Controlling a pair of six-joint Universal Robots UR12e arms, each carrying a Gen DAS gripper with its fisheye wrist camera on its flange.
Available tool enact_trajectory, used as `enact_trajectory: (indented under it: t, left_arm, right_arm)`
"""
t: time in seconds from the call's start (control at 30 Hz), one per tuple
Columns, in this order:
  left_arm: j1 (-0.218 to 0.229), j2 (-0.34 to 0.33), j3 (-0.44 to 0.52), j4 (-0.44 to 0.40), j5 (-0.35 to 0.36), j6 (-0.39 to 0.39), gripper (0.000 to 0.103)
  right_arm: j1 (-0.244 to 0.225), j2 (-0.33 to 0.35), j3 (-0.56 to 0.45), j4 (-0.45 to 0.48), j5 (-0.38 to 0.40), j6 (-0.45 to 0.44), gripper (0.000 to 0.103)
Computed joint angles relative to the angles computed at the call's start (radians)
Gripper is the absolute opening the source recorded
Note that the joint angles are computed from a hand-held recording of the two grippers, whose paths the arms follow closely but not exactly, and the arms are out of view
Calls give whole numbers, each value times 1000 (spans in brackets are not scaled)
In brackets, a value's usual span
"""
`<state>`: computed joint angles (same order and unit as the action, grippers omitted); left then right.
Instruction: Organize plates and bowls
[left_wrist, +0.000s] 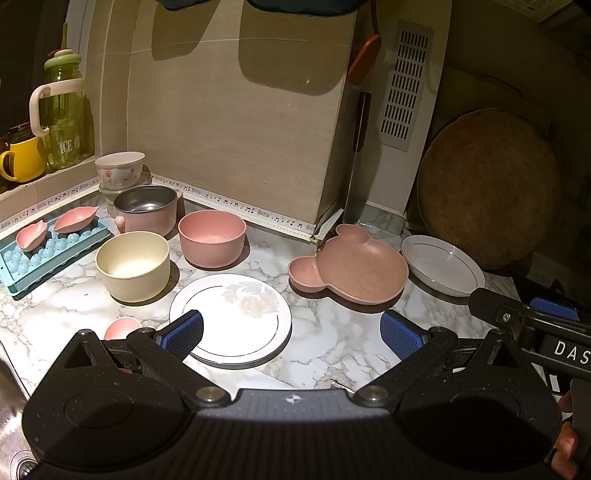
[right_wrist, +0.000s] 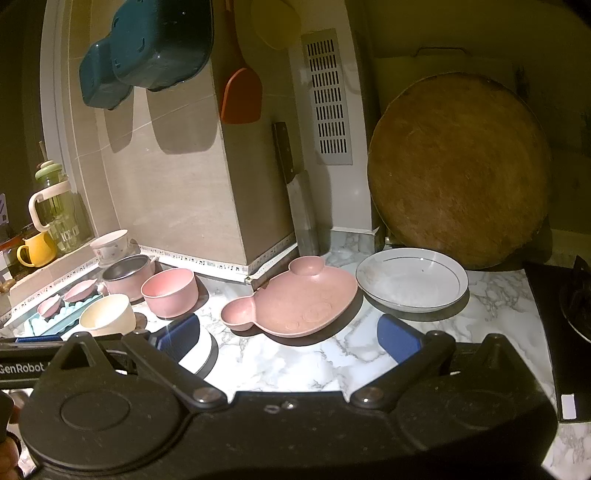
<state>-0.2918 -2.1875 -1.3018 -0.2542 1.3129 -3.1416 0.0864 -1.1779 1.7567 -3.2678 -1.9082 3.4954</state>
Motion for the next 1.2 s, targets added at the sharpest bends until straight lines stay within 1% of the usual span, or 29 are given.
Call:
enact_trajectory:
  t: [0.4,0.63,0.77,0.9,1.0,1.13,1.2]
  left_arm:
    - [2,-1,2,4,-7,-1,102]
    - [1,-6,15,-16,-1,-2,102]
    - [-5,-17,28,-19,-8,-9,102]
    - [-21,-36,61,-46,24,-26,102]
    - [-37,-55,92,-65,55,-27,102]
    - [-55,-88,147,-98,75,-34,102]
    - [-67,-107,180,-125,84,-28,102]
  right_arm:
    - [2,2,-5,1,-4,-7,103]
    - [3,1,0,-3,-4,-7,103]
    - [-4,2,2,-16,12,-13,103]
    - [-19,8,1,-28,47,-45,103]
    - [-40,8,1,-27,78,-45,103]
    - [-69,10,1,-16,128,-47,103]
    - [-81,15,1,-22,129,-61,103]
